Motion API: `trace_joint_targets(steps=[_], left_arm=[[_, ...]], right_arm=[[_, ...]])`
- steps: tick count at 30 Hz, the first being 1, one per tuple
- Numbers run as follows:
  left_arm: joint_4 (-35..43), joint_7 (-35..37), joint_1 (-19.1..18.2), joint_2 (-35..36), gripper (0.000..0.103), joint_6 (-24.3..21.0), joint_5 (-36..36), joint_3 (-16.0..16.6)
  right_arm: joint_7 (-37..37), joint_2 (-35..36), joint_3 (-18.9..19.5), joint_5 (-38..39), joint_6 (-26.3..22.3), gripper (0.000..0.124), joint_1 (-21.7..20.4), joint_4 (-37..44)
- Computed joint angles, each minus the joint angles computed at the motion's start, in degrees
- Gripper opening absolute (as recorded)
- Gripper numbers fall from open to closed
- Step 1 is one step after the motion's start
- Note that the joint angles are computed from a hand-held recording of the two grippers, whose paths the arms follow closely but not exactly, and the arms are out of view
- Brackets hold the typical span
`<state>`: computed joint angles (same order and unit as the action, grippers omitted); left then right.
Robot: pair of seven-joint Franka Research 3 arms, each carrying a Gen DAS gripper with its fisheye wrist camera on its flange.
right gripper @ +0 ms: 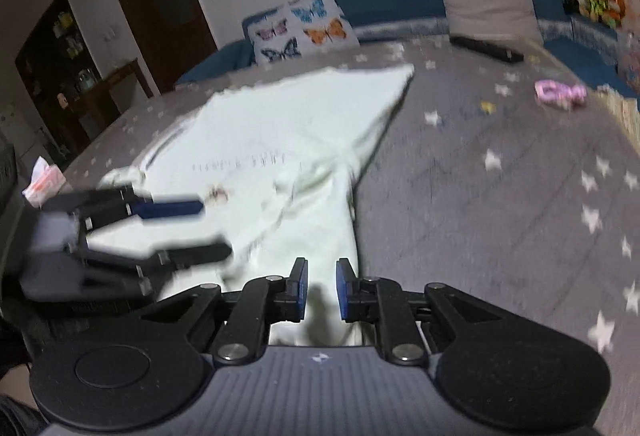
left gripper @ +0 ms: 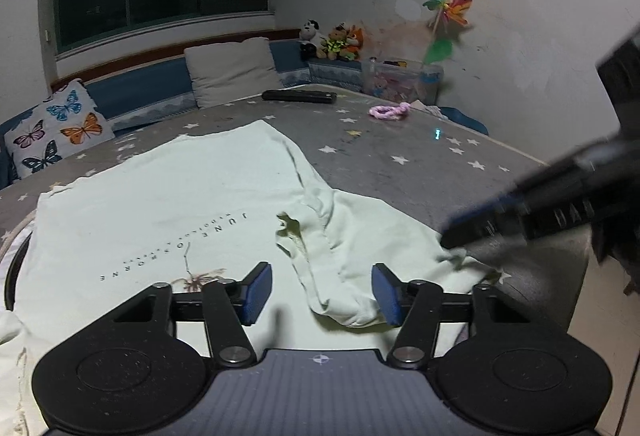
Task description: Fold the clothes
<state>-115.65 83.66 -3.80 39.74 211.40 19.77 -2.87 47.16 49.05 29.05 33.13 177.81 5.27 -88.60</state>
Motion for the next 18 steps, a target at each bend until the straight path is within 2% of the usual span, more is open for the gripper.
trace_joint_targets(steps=[2,4,7,13,15,18], left_arm=[[0.01,0.11,-0.20,0.06,0.054,-0.12,-0.30,0.13],[0.03,0.18,-0.34,0.11,0.054,-0.29,-0.60,0.23],[0.10,0.12,-0.33,0.19,0.054,-0.64,-0.81,0.22],[-0.63,0.17,-0.45,-0.20,0.054,-0.79,-1.49,0.58],[-1.36,0.12,-0.42,-0.72,0.054,-0.36,-1.98,0.80],[-3.44,0.44,-1.04,-2.16,0.055,1.21,-4.81,2.18]], right_arm=[[-0.77,1.70,0.96,-0.53,0.51,0.015,0.14,2.72],[-0.60,4.20,0.24,-1.58,-0.32,0.015,1.71,7.19],[1.32,7.45,-3.02,-2.79,-3.09,0.015,5.26,13.90],[10.30,15.19,-14.68,-7.37,-10.34,0.015,14.48,29.04],[12.37,16.84,-16.44,-8.88,-12.17,0.016,15.58,31.83],[12.31,15.83,-16.31,-9.99,-10.89,0.021,15.63,30.22]])
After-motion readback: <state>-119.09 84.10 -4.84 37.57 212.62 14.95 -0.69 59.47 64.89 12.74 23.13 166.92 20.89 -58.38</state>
